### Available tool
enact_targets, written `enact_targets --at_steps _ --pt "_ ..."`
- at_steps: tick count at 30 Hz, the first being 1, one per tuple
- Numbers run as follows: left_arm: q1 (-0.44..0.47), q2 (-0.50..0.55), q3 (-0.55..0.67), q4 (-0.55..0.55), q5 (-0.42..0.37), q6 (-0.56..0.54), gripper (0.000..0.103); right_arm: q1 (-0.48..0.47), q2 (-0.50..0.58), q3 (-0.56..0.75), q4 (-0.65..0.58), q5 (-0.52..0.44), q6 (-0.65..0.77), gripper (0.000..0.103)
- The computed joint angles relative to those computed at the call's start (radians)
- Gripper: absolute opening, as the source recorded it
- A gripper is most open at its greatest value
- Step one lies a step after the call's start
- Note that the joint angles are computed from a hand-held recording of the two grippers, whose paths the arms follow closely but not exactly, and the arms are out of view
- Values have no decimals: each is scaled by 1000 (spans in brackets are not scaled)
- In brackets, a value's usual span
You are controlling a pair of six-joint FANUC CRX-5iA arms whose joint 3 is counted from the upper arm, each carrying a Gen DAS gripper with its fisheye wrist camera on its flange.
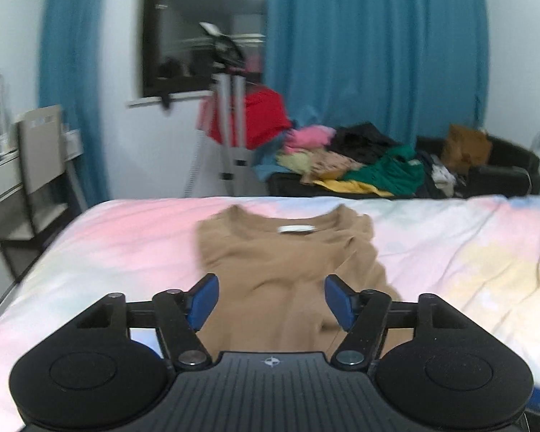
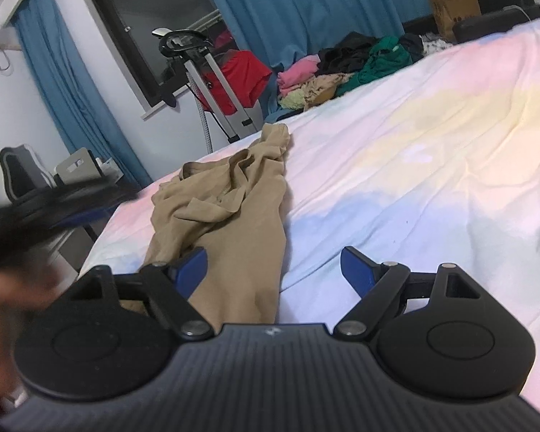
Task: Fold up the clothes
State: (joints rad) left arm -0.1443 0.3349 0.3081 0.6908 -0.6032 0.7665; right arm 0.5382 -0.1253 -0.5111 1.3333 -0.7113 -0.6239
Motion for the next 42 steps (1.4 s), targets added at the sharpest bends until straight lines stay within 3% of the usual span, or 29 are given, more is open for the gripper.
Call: enact_targets --at_steps 5,9,11,14,18,22,27,34,38,41,42 --pt "138 -265 -300 134 -45 -143 72 37 -5 8 -6 -26 57 82" --pt "275 -401 -436 208 -144 -180 73 94 -15 20 -46 -58 123 82" --pt "330 -452 -496 241 -155 -195 73 132 -26 25 -69 -68 153 82" --pt "386 -477 -523 261 -182 -187 74 189 -40 39 -124 -57 208 82" --pt "421 -487 -551 386 -201 -245 74 259 -51 62 -207 -10 290 82" --pt "442 -493 -575 458 -192 -253 74 307 -37 98 -320 103 361 82" --pt "486 -469 -547 444 -220 -170 74 331 26 137 -426 310 419 69" --pt "508 -468 -549 432 -210 -161 74 382 209 379 -755 276 746 68" --pt "493 -450 -530 393 -190 -123 73 372 251 450 -874 203 781 48" --pt "486 -440 -519 372 -188 -111 73 372 239 432 -842 181 755 7" --pt "485 -436 -515 370 -193 -108 73 377 227 416 -815 177 736 7"
